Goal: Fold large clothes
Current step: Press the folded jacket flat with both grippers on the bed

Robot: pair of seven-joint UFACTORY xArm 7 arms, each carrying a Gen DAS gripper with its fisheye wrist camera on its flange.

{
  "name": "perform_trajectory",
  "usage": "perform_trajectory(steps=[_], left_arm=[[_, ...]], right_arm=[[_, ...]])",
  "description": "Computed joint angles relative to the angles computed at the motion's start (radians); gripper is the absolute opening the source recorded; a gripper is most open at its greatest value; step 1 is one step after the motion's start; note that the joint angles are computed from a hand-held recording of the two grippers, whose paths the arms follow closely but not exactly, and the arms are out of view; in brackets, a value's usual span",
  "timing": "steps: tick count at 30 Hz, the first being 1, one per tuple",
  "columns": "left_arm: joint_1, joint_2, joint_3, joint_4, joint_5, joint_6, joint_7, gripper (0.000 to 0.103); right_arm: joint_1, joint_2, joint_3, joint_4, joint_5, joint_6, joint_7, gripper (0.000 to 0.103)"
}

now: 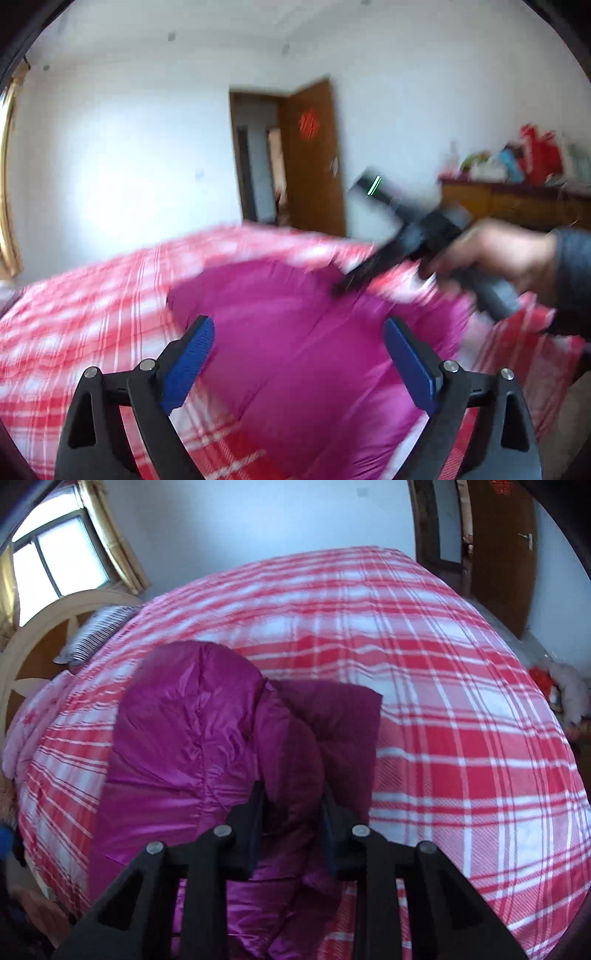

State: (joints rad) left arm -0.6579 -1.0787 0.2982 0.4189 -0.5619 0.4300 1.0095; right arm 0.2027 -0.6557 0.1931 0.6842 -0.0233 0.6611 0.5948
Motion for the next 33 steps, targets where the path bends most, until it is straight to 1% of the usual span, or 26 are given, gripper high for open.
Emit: perform_trajectory(steps=[1, 3, 4, 5, 6, 7, 8, 9, 11, 12, 13, 14, 15, 16, 17, 18, 20, 21, 22, 24, 26, 28, 29, 31, 32, 33], left_arm=[[0.005, 0.062, 0.01, 0.013, 0.008, 0.015, -0.011, 0.093], [0.026, 0.161, 0.001, 0.029, 0.013, 0.037, -0.035, 0.093], [0.014, 0.189, -0.002, 0.024, -0.01, 0.023, -0.035, 0.093], [0.002, 0.196, -0.001, 0.011, -0.04, -0.016, -0.026, 0.095], [0.0, 0.202, -0.013, 0.005, -0.054, -0.038, -0.028, 0.096], [0.005, 0.204, -0.02, 0.008, -0.053, -0.036, -0.031, 0.096], [0.006, 0.206, -0.024, 0.014, -0.054, -0.035, -0.031, 0.096], [0.003, 0.205, -0.027, 0.018, -0.056, -0.035, -0.028, 0.096], [0.016, 0.199, -0.029, 0.03, -0.046, -0.005, -0.028, 0.096], [0.025, 0.203, -0.022, 0.046, -0.041, 0.013, -0.025, 0.096], [0.025, 0.215, -0.013, 0.053, -0.048, 0.002, -0.012, 0.096], [0.041, 0.202, -0.007, 0.053, -0.048, 0.003, -0.007, 0.096], [0.049, 0.206, 0.013, 0.07, -0.053, 0.006, 0.002, 0.096], [0.059, 0.212, 0.016, 0.079, -0.059, -0.006, 0.002, 0.096], [0.07, 0.242, 0.024, 0.105, -0.067, -0.037, -0.001, 0.096], [0.075, 0.263, 0.03, 0.121, -0.074, -0.06, -0.003, 0.096], [0.067, 0.343, 0.03, 0.188, -0.091, -0.112, -0.023, 0.096], [0.065, 0.38, 0.024, 0.222, -0.094, -0.126, -0.037, 0.096], [0.065, 0.416, 0.014, 0.257, -0.098, -0.141, -0.054, 0.096], [0.056, 0.495, -0.019, 0.332, -0.114, -0.178, -0.102, 0.096], [0.043, 0.552, -0.037, 0.384, -0.121, -0.178, -0.117, 0.096], [0.109, 0.63, -0.107, 0.434, -0.075, -0.178, -0.182, 0.096], [0.173, 0.686, -0.166, 0.462, -0.032, -0.168, -0.254, 0.096], [0.225, 0.744, -0.201, 0.481, 0.017, -0.139, -0.325, 0.096], [0.293, 0.794, -0.257, 0.503, 0.091, -0.105, -0.401, 0.096], [0.326, 0.821, -0.284, 0.519, 0.138, -0.082, -0.444, 0.096]], right_arm=[[-0.02, -0.007, 0.009, 0.004, -0.006, 0.018, 0.031, 0.035], [-0.054, -0.043, 0.039, 0.028, -0.025, 0.077, 0.101, 0.04], [-0.082, -0.051, 0.076, 0.065, -0.054, 0.112, 0.153, 0.041], [-0.1, -0.051, 0.099, 0.102, -0.077, 0.135, 0.193, 0.041], [-0.106, -0.048, 0.108, 0.125, -0.088, 0.124, 0.222, 0.041], [-0.103, -0.053, 0.11, 0.142, -0.087, 0.106, 0.249, 0.043], [-0.093, -0.054, 0.112, 0.157, -0.078, 0.068, 0.276, 0.051], [-0.088, -0.047, 0.119, 0.163, -0.07, -0.004, 0.309, 0.059], [-0.087, -0.027, 0.143, 0.161, -0.071, -0.139, 0.366, 0.071], [-0.079, -0.008, 0.143, 0.146, -0.071, -0.22, 0.375, 0.071], [-0.075, 0.007, 0.144, 0.122, -0.07, -0.308, 0.386, 0.068], [-0.093, 0.021, 0.161, 0.104, -0.075, -0.355, 0.415, 0.067], [-0.098, 0.032, 0.157, 0.075, -0.071, -0.412, 0.434, 0.068], [-0.087, 0.034, 0.135, 0.026, -0.055, -0.494, 0.453, 0.068], [-0.111, 0.028, 0.147, -0.002, -0.052, -0.534, 0.471, 0.066], [-0.176, 0.003, 0.191, -0.029, -0.064, -0.532, 0.504, 0.068], [-0.237, -0.025, 0.225, -0.046, -0.103, -0.469, 0.527, 0.068], [-0.265, -0.032, 0.248, -0.038, -0.127, -0.422, 0.535, 0.068], [-0.317, -0.055, 0.286, -0.036, -0.158, -0.368, 0.548, 0.068], [-0.332, -0.071, 0.289, -0.046, -0.205, -0.348, 0.581, 0.068], [-0.339, -0.082, 0.288, -0.049, -0.241, -0.31, 0.586, 0.068], [-0.335, -0.091, 0.276, -0.061, -0.268, -0.299, 0.588, 0.068], [-0.319, -0.083, 0.257, -0.071, -0.272, -0.31, 0.579, 0.068], [-0.293, -0.063, 0.234, -0.081, -0.273, -0.303, 0.564, 0.06], [-0.288, -0.039, 0.226, -0.083, -0.275, -0.304, 0.559, 0.054], [-0.286, -0.011, 0.224, -0.081, -0.277, -0.307, 0.56, 0.053]])
